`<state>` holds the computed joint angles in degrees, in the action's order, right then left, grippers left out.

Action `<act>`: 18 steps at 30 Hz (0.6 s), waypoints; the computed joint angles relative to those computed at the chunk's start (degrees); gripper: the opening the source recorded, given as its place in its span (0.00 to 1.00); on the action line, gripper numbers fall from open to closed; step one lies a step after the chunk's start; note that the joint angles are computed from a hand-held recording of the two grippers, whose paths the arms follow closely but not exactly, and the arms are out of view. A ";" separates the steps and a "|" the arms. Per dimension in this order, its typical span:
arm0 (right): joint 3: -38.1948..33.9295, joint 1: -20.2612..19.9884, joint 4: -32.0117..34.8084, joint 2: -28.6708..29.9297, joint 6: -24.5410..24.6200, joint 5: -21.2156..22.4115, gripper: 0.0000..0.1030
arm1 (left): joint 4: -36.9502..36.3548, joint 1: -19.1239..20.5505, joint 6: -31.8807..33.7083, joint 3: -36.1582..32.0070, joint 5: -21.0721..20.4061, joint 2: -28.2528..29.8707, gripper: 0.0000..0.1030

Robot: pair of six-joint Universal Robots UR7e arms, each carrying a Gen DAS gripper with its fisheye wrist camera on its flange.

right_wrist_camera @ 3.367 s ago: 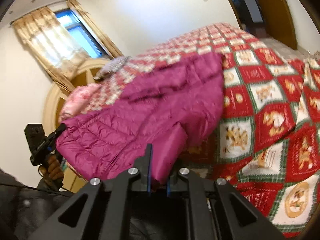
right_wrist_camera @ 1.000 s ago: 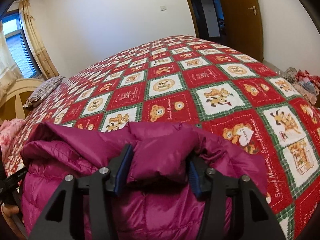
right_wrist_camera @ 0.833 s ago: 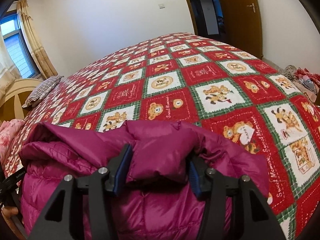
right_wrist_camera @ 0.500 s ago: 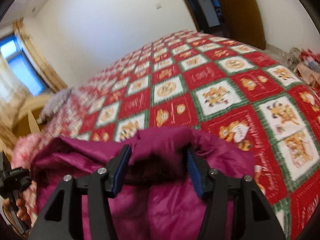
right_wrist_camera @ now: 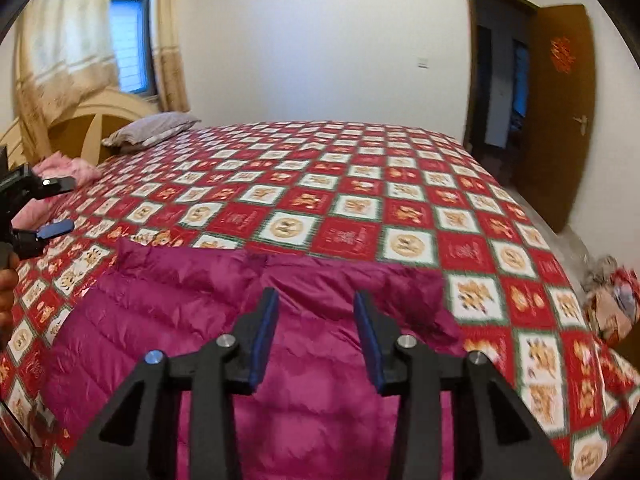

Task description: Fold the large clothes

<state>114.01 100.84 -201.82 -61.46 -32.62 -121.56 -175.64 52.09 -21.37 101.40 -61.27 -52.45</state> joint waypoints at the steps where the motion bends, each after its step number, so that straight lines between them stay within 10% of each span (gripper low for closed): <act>1: -1.66 -0.28 2.91 0.81 0.88 0.96 0.41 | 2.34 -0.65 1.01 -1.00 2.39 0.90 0.75; 11: -11.38 -4.88 15.90 7.15 5.91 -3.24 0.26 | 14.85 -5.01 14.17 -12.04 25.57 19.49 0.75; 18: -6.70 -12.27 9.85 1.00 15.53 -1.01 0.18 | 10.83 -3.20 13.49 -12.52 26.56 21.51 0.94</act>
